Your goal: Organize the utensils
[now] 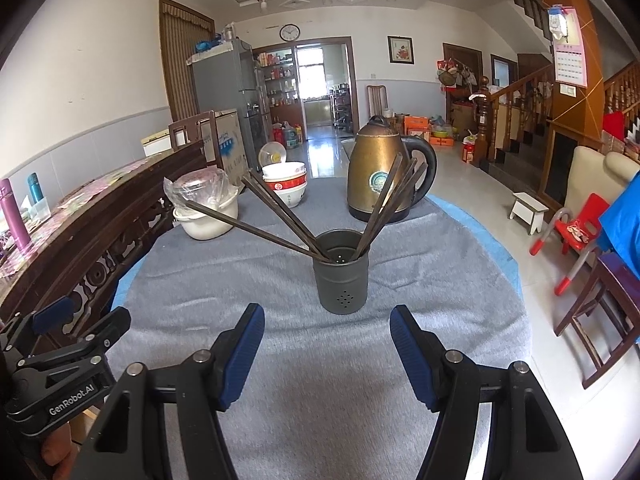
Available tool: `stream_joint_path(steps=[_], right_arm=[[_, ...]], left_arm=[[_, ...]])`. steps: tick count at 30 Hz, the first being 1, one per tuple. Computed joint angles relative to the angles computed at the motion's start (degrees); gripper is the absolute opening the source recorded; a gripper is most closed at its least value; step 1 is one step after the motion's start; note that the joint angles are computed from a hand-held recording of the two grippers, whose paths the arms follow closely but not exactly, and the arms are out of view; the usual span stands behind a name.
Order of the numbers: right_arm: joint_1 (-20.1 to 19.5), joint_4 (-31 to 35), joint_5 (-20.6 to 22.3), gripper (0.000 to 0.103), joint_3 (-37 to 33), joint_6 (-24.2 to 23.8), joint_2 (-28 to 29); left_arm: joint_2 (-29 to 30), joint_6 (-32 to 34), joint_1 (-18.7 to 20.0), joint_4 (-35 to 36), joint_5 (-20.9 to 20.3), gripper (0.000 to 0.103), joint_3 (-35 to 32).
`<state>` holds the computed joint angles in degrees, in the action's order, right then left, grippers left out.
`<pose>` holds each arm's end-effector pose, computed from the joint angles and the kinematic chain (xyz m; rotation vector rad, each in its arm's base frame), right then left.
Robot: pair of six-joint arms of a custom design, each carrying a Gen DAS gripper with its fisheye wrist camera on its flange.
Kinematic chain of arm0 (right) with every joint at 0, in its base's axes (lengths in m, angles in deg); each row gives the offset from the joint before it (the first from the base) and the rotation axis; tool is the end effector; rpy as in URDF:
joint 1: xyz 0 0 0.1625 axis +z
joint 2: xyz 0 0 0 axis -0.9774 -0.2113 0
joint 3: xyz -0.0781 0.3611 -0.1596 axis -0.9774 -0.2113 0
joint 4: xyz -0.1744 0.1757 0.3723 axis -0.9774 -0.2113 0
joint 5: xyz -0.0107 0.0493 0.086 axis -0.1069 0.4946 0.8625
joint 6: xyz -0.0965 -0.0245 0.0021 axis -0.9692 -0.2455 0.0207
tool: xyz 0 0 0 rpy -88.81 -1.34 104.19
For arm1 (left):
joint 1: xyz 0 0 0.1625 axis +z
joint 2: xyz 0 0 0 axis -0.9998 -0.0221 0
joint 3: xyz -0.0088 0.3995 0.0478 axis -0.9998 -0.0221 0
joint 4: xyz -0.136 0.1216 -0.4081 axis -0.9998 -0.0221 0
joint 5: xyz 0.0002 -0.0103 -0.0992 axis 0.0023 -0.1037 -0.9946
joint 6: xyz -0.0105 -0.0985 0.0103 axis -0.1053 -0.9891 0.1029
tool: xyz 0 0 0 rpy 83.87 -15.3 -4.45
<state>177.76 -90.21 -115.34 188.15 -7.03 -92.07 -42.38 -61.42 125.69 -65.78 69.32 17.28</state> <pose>0.2016 -0.6014 0.3168 0.7456 -2.2323 1.0303 -0.3780 -0.5724 0.1187 0.1753 1.9534 -1.1289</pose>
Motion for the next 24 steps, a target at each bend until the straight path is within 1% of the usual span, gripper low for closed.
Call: stream_joint_path(steps=[6, 21, 24], right_arm=[[-0.44, 0.93, 0.22, 0.07, -0.72, 0.37, 0.46], [-2.01, 3.56, 1.56, 0.07, -3.84, 1.07, 2.72], [-2.6, 4.45, 1.73, 0.07, -5.02, 1.61, 3.43]], left_arm=[[0.15, -0.87, 0.1, 1.63, 0.1, 0.089, -0.59], [1.95, -4.74, 1.53, 8.24, 0.14, 0.089, -4.03], [2.69, -3.11, 2.05, 6.72, -0.12, 0.089, -4.62]])
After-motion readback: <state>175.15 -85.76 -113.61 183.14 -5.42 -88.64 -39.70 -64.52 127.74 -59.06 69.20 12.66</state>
